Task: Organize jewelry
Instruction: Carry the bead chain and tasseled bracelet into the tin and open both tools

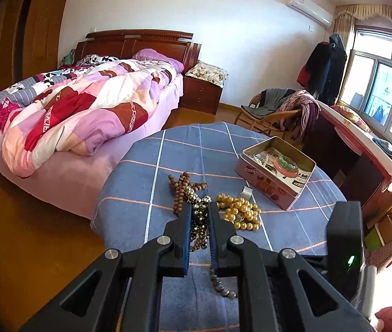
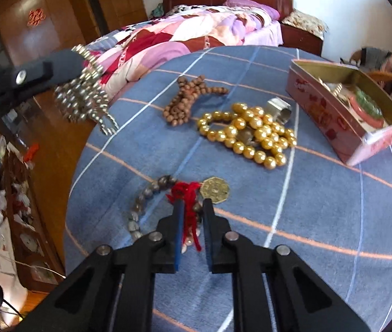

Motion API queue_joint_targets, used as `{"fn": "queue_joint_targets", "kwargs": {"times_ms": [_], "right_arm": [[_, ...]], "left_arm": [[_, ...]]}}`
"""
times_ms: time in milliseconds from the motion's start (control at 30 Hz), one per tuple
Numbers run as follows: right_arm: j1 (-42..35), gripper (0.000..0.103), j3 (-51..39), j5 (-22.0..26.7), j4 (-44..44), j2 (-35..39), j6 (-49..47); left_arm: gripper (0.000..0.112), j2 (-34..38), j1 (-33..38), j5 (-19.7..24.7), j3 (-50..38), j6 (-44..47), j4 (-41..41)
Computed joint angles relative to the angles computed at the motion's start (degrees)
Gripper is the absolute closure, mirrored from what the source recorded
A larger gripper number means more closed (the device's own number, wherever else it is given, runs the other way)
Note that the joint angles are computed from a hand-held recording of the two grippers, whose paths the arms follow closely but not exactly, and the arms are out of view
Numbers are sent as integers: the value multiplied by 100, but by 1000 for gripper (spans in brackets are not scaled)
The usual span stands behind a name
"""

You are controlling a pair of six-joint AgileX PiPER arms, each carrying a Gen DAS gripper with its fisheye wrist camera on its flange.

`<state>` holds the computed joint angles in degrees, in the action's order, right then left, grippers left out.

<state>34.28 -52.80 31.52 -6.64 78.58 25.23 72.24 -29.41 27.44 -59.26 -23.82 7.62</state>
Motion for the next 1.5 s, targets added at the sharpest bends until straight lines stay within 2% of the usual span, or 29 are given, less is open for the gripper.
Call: {"fn": "queue_joint_targets", "kwargs": {"times_ms": [67,167,267,367,500,867,1167,1300,1500], "right_arm": [[-231,95,73,-63,312,-153,-196],[-646,95,119,-95,1053,-483,-813],[-705,95,73,-29,739,-728,-544],[-969,95,57,21,1042,-877,-805],[-1239,95,53,83,1017,-1109,-778],[-2621,95,-344,290,1464,-1567,-1502],[-3629,95,-1219,311,2073,-1070,-2525],[-3810,94,-1433,75,2085,-732,-2600],[-4240,94,-1538,-45,2973,32,-3440]], "left_arm": [[101,-15,-3,-2,0,-17,6],[102,-6,22,4,-15,39,-69],[101,11,32,-3,-33,82,-127],[101,24,-11,-18,-41,96,-136],[102,40,-81,-18,-77,119,-102],[102,517,-384,-21,-695,558,-475],[102,1750,-930,69,-2351,721,-446],[102,2536,-978,280,-3312,978,-879],[102,3734,-1124,722,-4652,917,-891]]}}
